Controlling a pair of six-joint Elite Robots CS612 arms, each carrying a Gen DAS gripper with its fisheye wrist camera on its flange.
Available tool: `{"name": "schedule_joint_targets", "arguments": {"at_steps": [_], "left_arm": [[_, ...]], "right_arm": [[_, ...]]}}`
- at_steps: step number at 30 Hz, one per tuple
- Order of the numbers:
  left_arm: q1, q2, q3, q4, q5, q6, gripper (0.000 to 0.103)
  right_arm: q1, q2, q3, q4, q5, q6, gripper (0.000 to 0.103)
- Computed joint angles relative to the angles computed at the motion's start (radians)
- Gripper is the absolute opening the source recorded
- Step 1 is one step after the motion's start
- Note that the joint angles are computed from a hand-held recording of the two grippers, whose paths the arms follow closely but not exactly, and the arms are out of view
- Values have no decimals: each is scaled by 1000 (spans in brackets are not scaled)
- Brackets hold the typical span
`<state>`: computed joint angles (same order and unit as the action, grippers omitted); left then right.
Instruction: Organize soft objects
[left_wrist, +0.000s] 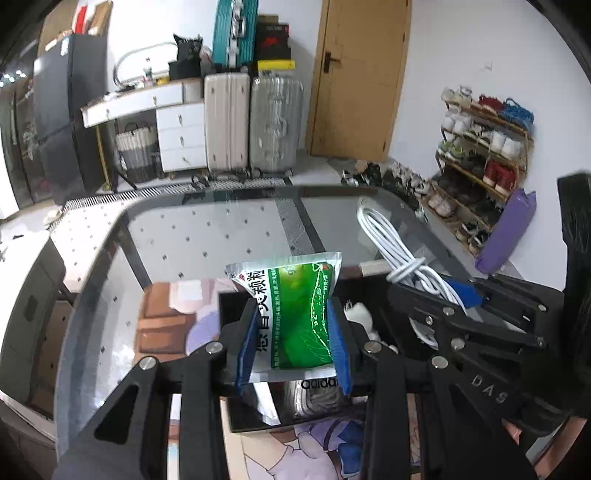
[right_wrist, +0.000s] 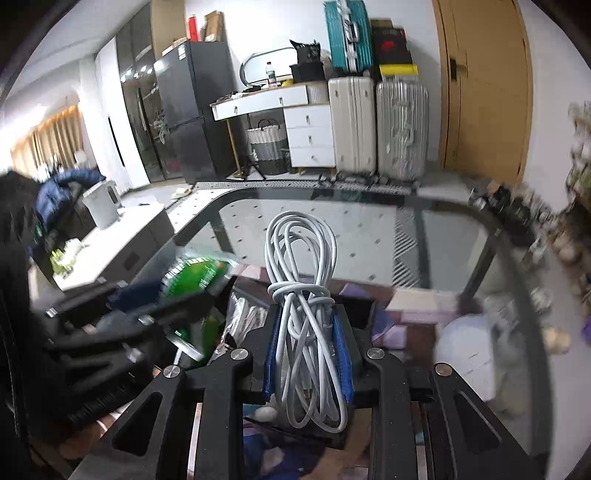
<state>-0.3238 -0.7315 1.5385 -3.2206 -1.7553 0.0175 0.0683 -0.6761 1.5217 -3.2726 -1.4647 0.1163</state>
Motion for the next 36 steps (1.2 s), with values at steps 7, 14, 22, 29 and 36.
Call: {"name": "schedule_joint_targets", "arguments": {"at_steps": [7,14,22,29,36], "left_arm": [[-7,11,-16,77,-3,-1,34],[-11,11,-13,109,23,-1,35],[-16,-1,14,49,70,-26,58],[-13,-31,72,-90,112,-36,78],[-15,-76,169,-291,197,-52,95]], "right_arm": [[1,20,-20,63,14,-10,26],[1,24,-23,116,15,-4,27],[1,1,17,61,5,-1,51],[2,-45,91,-39,1,16,72],[28,-95,181,-201,-56,18,88]]}}
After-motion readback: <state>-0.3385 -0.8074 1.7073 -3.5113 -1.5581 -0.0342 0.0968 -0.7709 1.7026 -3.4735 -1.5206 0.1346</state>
